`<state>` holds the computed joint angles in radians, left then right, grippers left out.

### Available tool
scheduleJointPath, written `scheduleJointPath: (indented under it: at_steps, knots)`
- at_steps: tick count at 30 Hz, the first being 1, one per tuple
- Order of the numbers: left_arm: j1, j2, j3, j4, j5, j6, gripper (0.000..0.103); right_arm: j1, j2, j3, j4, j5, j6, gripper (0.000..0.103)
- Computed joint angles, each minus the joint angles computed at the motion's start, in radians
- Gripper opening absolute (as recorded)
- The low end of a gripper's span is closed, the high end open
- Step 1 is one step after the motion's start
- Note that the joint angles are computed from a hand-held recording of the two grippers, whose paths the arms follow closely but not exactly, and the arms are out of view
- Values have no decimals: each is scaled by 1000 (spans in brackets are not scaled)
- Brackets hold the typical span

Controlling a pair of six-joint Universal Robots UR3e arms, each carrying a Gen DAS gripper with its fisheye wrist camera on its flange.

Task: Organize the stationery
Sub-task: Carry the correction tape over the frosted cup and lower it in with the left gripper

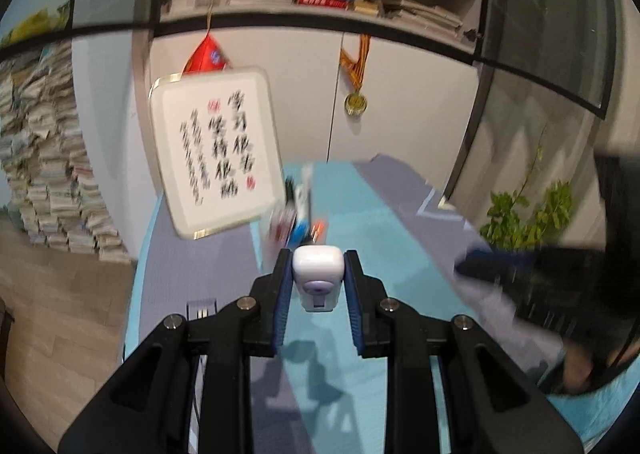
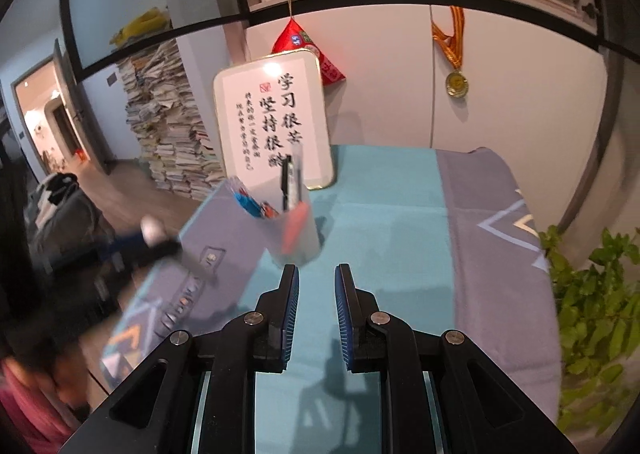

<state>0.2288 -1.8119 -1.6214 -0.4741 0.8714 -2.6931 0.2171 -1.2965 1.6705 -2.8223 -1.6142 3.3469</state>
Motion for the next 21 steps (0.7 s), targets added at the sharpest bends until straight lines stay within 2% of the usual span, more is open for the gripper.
scheduleJointPath:
  at_steps: [7,12,21]
  knots:
    - [-68,-74,183,-2,25,-69,23,-51,-84,202,-77,30,41,18]
    - [-132,-202,377,-72,104,-102,23,-100,-133,310,-121,56,69,18]
    - [-181,-393,642,-162,207,-147,23,-148,-141,355,-142,93,84,18]
